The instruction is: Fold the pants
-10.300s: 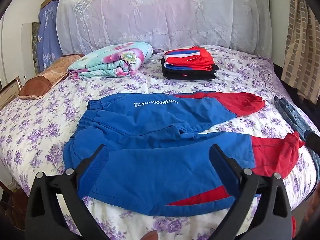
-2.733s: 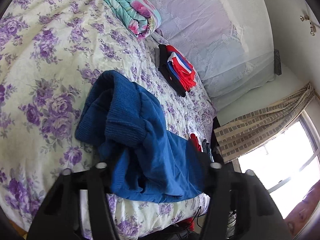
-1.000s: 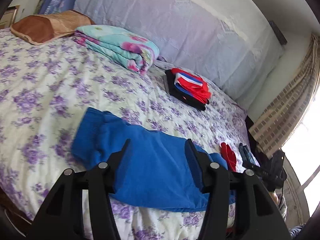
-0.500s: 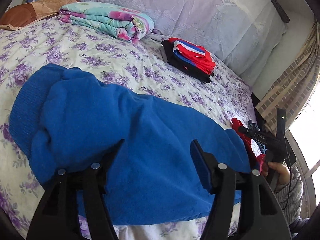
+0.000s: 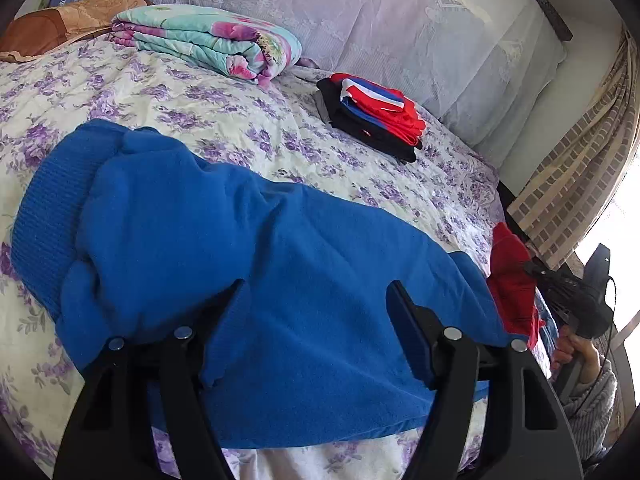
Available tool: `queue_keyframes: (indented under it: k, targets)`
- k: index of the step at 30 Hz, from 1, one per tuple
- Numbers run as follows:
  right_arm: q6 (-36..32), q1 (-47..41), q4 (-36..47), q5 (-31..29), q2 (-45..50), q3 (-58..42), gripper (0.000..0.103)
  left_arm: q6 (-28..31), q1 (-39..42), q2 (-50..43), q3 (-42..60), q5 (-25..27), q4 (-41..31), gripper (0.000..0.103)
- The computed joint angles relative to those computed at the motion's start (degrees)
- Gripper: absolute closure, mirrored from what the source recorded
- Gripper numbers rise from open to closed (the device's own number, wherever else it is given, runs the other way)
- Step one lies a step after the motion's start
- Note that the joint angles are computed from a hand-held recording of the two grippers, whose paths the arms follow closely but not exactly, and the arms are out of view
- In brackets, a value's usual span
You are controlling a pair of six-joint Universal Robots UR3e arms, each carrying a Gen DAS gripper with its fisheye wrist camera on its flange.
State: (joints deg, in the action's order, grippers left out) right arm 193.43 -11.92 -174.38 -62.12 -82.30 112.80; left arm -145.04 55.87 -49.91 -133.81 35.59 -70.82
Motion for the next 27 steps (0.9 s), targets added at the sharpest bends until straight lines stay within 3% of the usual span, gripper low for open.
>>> queue_keyframes:
  k: [3,6,9,11,13,14,17,19,22,24,27]
  targets:
    - [0.0,-11.3,-1.3,9.9,-14.6,15.6,0.099,0.1,0.0,-0.1,0.2,0.0,-0.4,0.034]
    - [-5.9,-21.9,8.8,17.1,-28.2,26.6,0.099,-0.5,-0.5,-0.2,-0.1,0.2,0.7,0.032]
    - [-11.8,-27.9,18.6,20.2,-32.8,31.6,0.097,-2.7,-1.8,-0.3,-0.6,1.4,4.0,0.03]
    - [-14.0,-33.0,25.0,25.3,-33.9,34.5,0.091,-3.6,-2.4,-0.2,-0.6,2.0,4.6,0.028]
    - [-15.2,-35.8,27.5,27.7,-34.7,36.1,0.066,-3.7,-2.5,0.1,-0.4,2.3,4.0,0.027]
    - [-15.5,-36.5,27.0,28.1,-34.5,36.7,0.047,-3.7,-2.5,0.1,-0.3,2.5,3.9,0.026]
    - [-15.0,-37.8,23.2,29.8,-30.5,38.6,0.045,-4.3,-2.9,0.3,-0.4,3.1,4.6,0.025]
    - [-13.3,-38.4,15.1,32.5,-22.3,39.7,0.044,-5.0,-3.6,0.0,-0.8,3.6,6.1,0.024]
    - [-4.2,-35.7,-4.8,35.6,-6.8,37.2,0.044,-6.7,-5.0,-0.6,-1.6,4.7,9.9,0.022]
    - [4.6,-33.0,-16.7,36.0,2.3,33.3,0.034,-7.8,-6.2,-1.0,-2.3,5.9,12.9,0.021]
    - [10.3,-30.0,-21.0,36.8,7.5,27.0,0.027,-9.0,-7.4,-1.2,-2.8,7.3,15.4,0.02]
